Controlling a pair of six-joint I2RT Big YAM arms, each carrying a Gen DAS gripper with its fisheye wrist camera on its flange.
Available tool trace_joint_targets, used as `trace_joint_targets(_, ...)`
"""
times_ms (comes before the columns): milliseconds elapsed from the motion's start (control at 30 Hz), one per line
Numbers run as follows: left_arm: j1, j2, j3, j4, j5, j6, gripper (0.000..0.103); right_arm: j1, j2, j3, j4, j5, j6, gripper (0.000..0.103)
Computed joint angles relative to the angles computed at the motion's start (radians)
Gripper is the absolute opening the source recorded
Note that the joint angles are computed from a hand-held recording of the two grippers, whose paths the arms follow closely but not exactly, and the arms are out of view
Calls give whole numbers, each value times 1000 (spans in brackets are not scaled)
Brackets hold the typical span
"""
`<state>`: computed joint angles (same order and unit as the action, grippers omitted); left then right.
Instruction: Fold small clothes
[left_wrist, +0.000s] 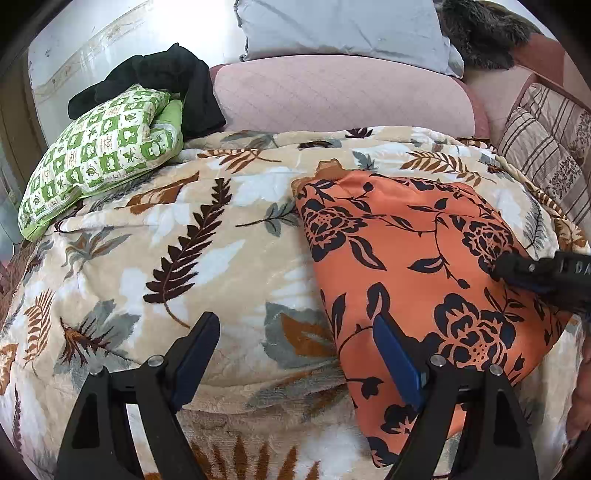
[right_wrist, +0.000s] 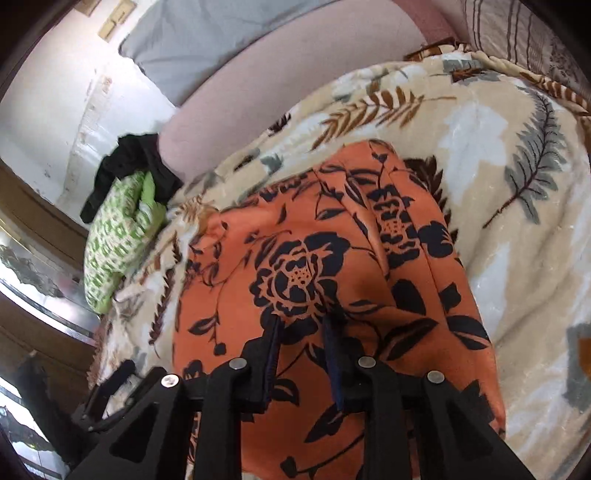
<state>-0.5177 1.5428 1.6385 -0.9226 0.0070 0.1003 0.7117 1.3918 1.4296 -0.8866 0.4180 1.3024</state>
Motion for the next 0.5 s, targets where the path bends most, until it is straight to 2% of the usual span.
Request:
trace_joint_targets(67,-2,-1,-1,2,-4,4,85,0,-12,-2,8,2,13,27)
trace_joint_targets(267,-4,3,3,-4,-7,4,85,20,-59,-34,60,103,-3,27)
trace_joint_targets(333,-6,5,5,-7,-7,5,85,10,-52,-27,36,76,2,27)
trace_joint_targets(400,-9,9,6,-10,-13,9,85,-16,-27,-22,7,-20,-2,28)
trace_joint_targets(500,-10,11,6,-8,-13,11,85,-8,-25,-12,2,-3,-15,27)
